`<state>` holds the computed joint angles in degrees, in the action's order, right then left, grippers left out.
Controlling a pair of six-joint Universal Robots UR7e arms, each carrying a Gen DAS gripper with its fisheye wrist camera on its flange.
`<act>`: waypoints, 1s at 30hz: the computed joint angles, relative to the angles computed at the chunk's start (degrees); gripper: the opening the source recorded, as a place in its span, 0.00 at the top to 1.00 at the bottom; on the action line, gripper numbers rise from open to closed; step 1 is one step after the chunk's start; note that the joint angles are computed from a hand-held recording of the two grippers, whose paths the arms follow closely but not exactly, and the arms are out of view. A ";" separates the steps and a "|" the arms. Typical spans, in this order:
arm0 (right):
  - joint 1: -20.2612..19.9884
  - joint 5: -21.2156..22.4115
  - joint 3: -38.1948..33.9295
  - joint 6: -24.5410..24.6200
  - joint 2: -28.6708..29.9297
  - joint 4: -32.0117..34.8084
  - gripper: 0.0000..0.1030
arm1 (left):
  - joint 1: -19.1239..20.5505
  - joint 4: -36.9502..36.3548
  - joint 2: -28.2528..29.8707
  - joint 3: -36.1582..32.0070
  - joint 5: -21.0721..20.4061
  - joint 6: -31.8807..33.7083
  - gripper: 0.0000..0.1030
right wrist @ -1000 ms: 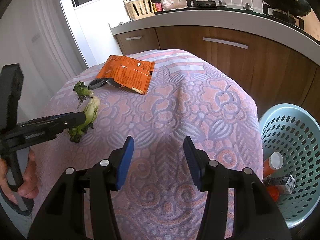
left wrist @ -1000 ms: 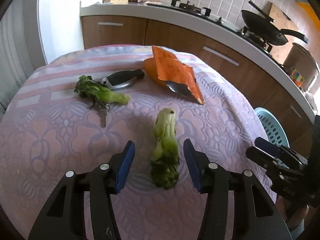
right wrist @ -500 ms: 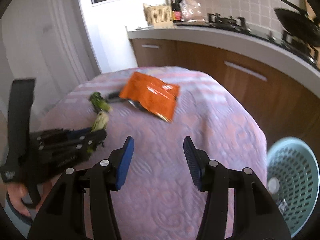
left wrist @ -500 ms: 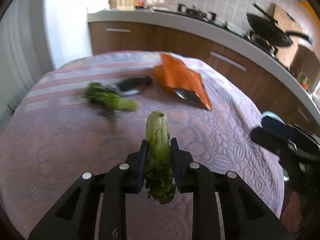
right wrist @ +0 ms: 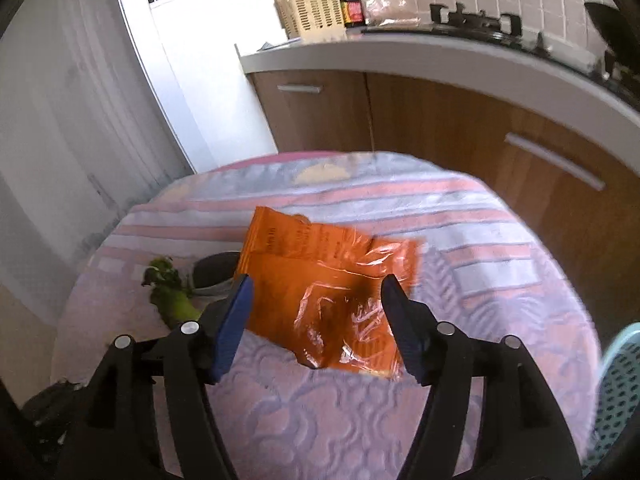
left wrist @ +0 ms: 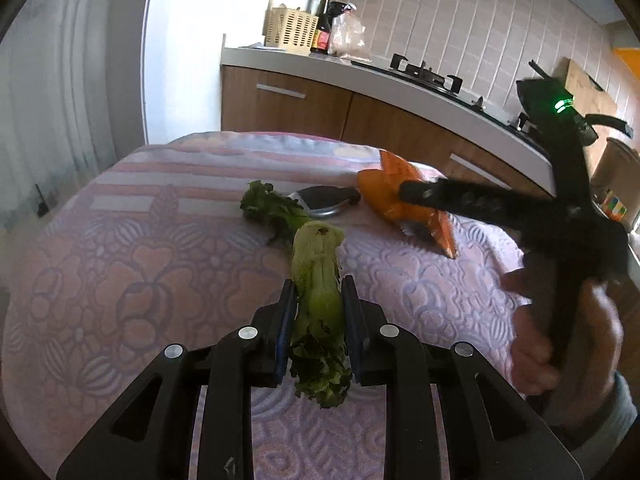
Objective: Collect trash
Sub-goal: 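Grasp the second orange snack bag with the right tool and lift it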
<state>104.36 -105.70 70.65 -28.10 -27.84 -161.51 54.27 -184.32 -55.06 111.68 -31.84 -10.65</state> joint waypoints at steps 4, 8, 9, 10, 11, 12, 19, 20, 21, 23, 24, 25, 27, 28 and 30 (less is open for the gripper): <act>-0.31 -0.87 -0.38 0.20 0.98 -1.05 0.37 | 0.05 -0.13 0.05 -0.13 -0.09 0.38 0.79; 0.24 -3.56 -1.12 -0.32 1.73 0.05 0.52 | 0.57 0.22 -0.66 0.21 -1.27 -0.69 0.79; 0.33 -3.40 -0.90 -0.95 1.71 -0.25 0.56 | 0.70 -0.10 -0.63 0.16 -1.48 -0.53 0.79; 0.40 -3.42 -0.38 -1.53 1.66 -1.05 0.67 | 0.74 -0.34 -0.65 0.16 -1.58 -0.47 0.79; 0.41 -2.93 0.12 -2.18 1.45 -1.55 0.75 | 0.82 -0.16 -0.68 0.11 -1.70 -0.59 0.79; 0.41 -2.64 0.82 -2.84 1.19 -2.59 0.77 | 0.86 -0.06 -0.70 0.12 -1.80 -0.66 0.79; -0.52 1.23 7.96 -2.78 -4.00 -6.97 0.96 | 0.66 -1.12 -0.50 0.37 -1.81 0.56 0.79; -0.89 2.50 9.28 -2.14 -5.43 -6.65 0.96 | 0.65 -1.16 -0.45 0.37 -1.79 0.61 0.79; -1.44 4.46 10.49 -1.36 -7.01 -5.32 0.96 | 0.66 -1.15 -0.43 0.35 -1.78 0.66 0.79; -2.11 6.23 12.91 -0.60 -9.35 -5.35 0.96 | 0.57 -1.34 -0.36 0.41 -1.67 0.69 0.79; -2.31 6.53 14.41 -0.76 -10.56 -6.10 0.96 | 0.57 -1.53 -0.32 0.40 -1.63 0.85 0.79; -2.45 6.82 15.47 -0.86 -11.41 -6.57 0.96 | 0.59 -1.72 -0.30 0.37 -1.68 1.08 0.79; -2.75 7.38 17.71 -1.13 -13.22 -7.59 0.96 | 0.51 -1.95 -0.09 0.28 -1.55 1.47 0.79; -2.96 7.69 19.17 -1.33 -14.47 -8.17 0.96 | 0.41 -2.19 0.09 0.18 -1.29 1.88 0.79; -3.26 8.17 20.94 -1.46 -16.17 -8.86 0.96 | 0.13 -3.10 0.32 0.22 -1.39 3.25 0.79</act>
